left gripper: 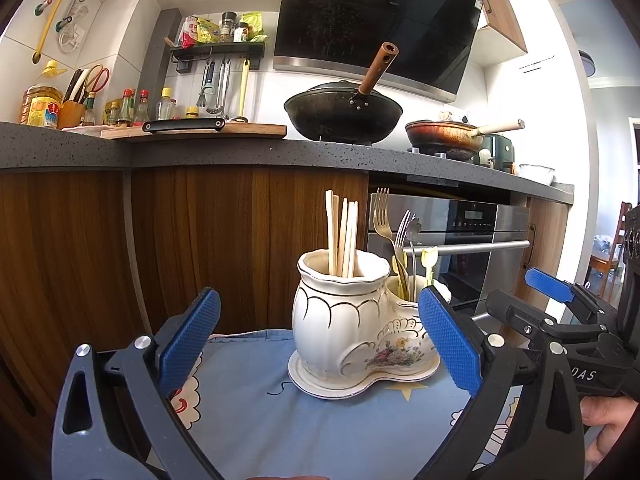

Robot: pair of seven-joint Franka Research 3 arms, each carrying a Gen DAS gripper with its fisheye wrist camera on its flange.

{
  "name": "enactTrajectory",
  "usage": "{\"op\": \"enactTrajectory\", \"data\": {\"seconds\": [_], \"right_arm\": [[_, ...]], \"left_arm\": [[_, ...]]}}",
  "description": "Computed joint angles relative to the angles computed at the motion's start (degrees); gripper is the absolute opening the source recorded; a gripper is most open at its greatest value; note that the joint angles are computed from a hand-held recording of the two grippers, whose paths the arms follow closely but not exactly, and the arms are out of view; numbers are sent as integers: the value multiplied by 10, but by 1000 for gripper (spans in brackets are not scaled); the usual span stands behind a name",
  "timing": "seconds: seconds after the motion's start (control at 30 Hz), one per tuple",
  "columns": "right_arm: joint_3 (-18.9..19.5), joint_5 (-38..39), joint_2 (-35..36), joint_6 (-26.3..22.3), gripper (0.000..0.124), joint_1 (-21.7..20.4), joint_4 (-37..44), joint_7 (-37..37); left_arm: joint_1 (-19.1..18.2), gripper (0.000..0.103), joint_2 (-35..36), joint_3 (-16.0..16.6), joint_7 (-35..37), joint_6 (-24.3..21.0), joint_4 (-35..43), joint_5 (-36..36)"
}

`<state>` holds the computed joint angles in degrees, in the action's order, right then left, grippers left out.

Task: Organize utensils

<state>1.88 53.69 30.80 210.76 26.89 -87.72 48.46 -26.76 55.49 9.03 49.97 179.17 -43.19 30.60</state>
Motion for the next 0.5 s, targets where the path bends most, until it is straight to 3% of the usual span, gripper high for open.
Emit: {"op": "enactTrajectory", "data": {"seconds": [0.5], "right_arm": [[-1, -2, 0, -2, 98, 1, -1, 1]], "left_arm": [[-1, 98, -2, 0, 2, 1, -4, -1]]}}
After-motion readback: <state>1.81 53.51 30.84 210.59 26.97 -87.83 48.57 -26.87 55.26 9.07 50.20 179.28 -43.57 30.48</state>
